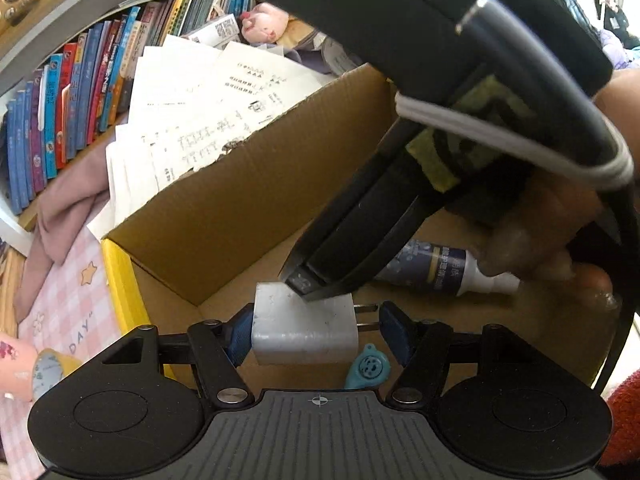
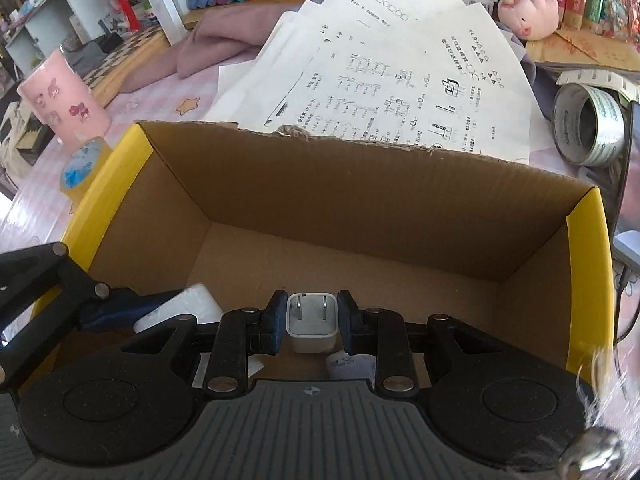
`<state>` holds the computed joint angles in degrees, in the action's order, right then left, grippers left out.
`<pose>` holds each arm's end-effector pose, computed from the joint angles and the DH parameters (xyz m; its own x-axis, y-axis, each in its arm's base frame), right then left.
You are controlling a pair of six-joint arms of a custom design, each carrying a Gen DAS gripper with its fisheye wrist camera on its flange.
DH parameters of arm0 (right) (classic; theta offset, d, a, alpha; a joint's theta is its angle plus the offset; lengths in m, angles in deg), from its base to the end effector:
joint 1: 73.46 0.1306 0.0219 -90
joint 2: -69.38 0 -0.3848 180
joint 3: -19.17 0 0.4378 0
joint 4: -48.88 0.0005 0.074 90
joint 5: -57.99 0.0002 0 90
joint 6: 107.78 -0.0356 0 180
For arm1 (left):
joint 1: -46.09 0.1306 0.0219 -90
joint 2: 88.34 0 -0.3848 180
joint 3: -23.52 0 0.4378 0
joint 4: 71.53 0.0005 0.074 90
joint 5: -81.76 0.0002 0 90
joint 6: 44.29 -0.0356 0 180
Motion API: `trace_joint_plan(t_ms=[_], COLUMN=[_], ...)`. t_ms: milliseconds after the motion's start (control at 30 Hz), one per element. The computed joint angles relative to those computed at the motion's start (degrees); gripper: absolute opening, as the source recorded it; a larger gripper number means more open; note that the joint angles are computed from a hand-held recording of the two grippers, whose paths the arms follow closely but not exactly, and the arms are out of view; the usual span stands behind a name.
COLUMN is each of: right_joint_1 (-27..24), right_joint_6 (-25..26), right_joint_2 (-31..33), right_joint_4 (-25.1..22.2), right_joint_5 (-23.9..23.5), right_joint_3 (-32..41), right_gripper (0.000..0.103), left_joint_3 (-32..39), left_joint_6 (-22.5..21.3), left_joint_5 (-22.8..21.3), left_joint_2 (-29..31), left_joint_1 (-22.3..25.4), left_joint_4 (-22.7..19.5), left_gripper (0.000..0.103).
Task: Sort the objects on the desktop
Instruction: 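Lower the large charger into the box with the left tool while the right tool releases the small charger, then withdraw both open tools from the box back over the table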
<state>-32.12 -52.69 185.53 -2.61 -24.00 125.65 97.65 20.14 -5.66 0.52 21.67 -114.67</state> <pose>0.5108 0.4421 0.3067 -0.8848 -0.0236 -0.4654 -0.1186 0.9772 0.1760 0.4505 -0.2069 0.3111 -0.5079 0.7041 -0.4962 0.7250 0.6605 0.1952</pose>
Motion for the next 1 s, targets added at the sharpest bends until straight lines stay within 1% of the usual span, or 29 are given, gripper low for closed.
trace_joint_plan(t_ms=[33,67,100,133,167,267,300,433,467,700,900,1000], right_joint_1=[0.09,0.21,0.34,0.46,0.59,1.08,1.25,2.30,2.57,5.13,7.46,8.91], right_joint_6=[0.03,0.14,0.28,0.43,0.58,1.04,1.06,1.08,1.00,1.19,1.69,1.75], right_joint_2=[-0.19,-0.41,-0.66,-0.83,-1.05,-2.00,-2.64,-5.85,-6.63,-11.10,-13.53,-14.39], right_joint_4=[0.27,0.64,1.10,1.58,2.09,3.09,3.75,6.73,7.39,11.48,12.80,13.07], right_joint_5=[0.27,0.73,1.27,1.86,2.47,4.00,4.29,6.83,7.50,13.27,19.05,22.67], right_joint_3=[-0.21,-0.46,-0.74,-0.95,-1.22,-2.08,-2.67,-5.55,-6.24,-10.27,-12.20,-12.93], right_gripper=[0.026,0.029,0.034,0.042,0.045,0.048,0.049,0.055,0.057,0.059,0.061,0.062], left_joint_3=[-0.13,-0.32,-0.45,-0.52,-0.79,-1.66,-2.04,-4.63,-5.23,-8.93,-12.21,-13.97], left_joint_6=[0.32,0.65,0.98,1.33,1.65,3.39,4.02,6.10,6.65,10.99,15.12,17.12], left_joint_5=[-0.14,-0.32,-0.63,-1.07,-1.44,-0.10,0.12,-0.98,-0.98,0.03,1.51,2.69], left_joint_2=[-0.18,-0.37,-0.48,-0.54,-0.80,-2.02,-2.54,-5.88,-6.70,-12.44,-17.87,-20.55], left_joint_1=[-0.11,-0.21,-0.33,-0.50,-0.62,-0.51,-0.48,-0.86,-0.83,0.38,2.74,4.53], left_joint_4=[0.24,0.53,0.59,0.64,0.99,1.68,2.11,5.12,5.80,9.45,10.92,11.50], left_gripper=[0.067,0.067,0.067,0.071,0.074,0.081,0.082,0.089,0.089,0.090,0.091,0.093])
